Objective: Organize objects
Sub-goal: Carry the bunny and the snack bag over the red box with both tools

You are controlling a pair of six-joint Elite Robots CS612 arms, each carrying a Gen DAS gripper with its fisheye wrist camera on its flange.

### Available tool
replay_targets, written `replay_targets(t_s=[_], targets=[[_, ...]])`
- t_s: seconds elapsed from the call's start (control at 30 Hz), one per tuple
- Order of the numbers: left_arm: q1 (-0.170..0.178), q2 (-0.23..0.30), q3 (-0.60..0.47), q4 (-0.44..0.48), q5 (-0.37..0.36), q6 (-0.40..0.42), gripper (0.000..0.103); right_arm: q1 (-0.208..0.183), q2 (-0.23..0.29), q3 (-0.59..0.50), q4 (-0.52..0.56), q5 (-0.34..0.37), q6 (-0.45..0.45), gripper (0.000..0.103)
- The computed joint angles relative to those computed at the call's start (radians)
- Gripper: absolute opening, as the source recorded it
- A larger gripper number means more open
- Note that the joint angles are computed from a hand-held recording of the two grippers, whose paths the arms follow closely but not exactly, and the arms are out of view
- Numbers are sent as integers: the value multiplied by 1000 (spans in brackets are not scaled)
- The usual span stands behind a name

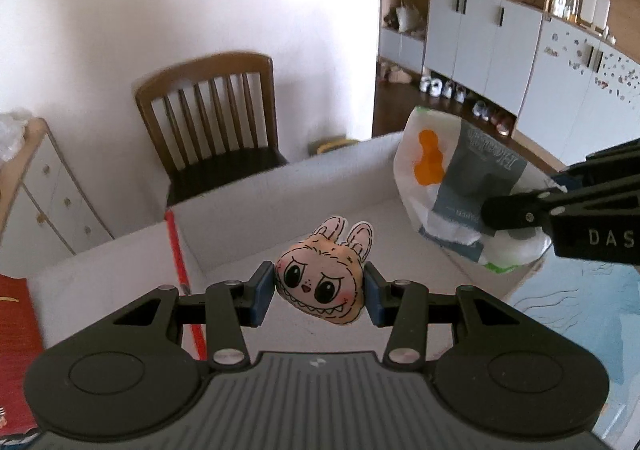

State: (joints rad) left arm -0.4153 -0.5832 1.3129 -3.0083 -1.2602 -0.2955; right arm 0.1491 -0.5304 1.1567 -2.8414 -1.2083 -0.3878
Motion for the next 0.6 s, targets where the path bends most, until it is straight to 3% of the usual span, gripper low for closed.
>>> replay_targets(t_s=[0.2, 0.6], targets=[[21, 55, -94, 125, -44, 38, 45, 13, 44, -57, 75, -44, -7, 17], [55, 138, -254, 377, -132, 26, 46, 28, 89, -103, 137, -103, -18, 17]])
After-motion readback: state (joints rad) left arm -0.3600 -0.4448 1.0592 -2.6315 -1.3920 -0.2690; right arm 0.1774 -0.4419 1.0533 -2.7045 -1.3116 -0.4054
